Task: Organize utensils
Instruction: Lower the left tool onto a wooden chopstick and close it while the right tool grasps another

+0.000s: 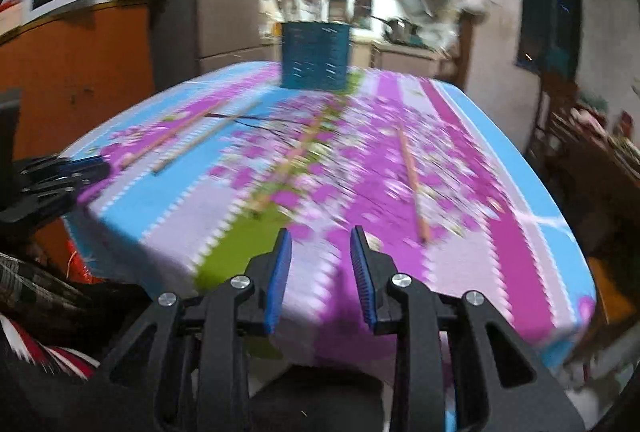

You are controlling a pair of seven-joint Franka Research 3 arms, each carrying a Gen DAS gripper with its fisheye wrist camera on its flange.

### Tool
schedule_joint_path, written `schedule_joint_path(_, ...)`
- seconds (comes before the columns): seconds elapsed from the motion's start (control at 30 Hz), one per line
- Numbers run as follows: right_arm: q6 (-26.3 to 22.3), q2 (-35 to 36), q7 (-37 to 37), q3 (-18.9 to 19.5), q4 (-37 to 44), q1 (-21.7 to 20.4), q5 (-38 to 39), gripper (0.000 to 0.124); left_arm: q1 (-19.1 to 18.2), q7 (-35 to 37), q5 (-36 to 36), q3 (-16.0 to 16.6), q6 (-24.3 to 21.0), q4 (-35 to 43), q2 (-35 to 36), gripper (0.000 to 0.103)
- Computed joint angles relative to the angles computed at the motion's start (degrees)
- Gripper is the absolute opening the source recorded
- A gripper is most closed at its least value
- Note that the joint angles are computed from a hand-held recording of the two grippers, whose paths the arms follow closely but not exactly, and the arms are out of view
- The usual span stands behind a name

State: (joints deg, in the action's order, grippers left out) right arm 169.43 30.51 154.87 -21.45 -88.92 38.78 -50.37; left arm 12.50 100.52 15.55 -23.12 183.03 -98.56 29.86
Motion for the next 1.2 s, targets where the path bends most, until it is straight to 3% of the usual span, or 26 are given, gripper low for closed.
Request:
schedule_joint_path(0.17, 0.81, 5.89, -10.12, 6.09, 8.27, -4.59, 9.62, 0.029, -0.61, 0.75, 0.49, -0.01, 0.17, 1.27, 1.53, 0.018)
schedule_joint_path(0.3, -2.52, 9.19, -12.7, 4.86, 12.9, -2.97, 13.69, 0.029, -7.47, -3.09, 1.27, 8.35, 3.14, 2.12, 1.64, 0.024)
schedule_joint_path(0.43, -5.5, 10.18, -11.24, 1.99, 13.54, -0.42, 16.12, 0.029, -10.26, -6.56, 2.28, 12.09, 4.13, 3.95, 2.87, 0.028)
schedule_joint_path(0.57, -6.01, 10.67, -6.95, -1.42, 13.5, 1.98, 15.45, 0.029, -9.97, -7.84, 4.02, 11.9, 4.54, 6.07, 4.51, 0.029)
schedule_joint_path(0.7, -6.25, 11.24, -4.88, -1.53, 14.25, 1.69, 15.41, 0.029, -9.04, -8.89, 5.08, 10.68, 4.53, 7.95, 6.02, 0.028)
schedule_joint_path(0.9, -5.38, 11.95, -2.1, -2.68, 14.6, 2.17, 14.71, 0.013, -4.9, -8.5, 6.59, 5.23, 4.96, 8.83, 7.74, 0.019)
schedule_joint_path(1.03, -4.91, 12.17, 1.69, -5.46, 13.88, 4.24, 12.28, 0.012, -6.84, -10.13, 7.12, 7.99, 7.95, 8.27, 7.84, 0.017)
schedule_joint_path(1.2, -4.69, 11.89, 4.51, -6.26, 13.21, 4.9, 9.69, 0.012, -6.52, -12.5, 8.61, 7.94, 8.75, 8.48, 8.24, 0.017)
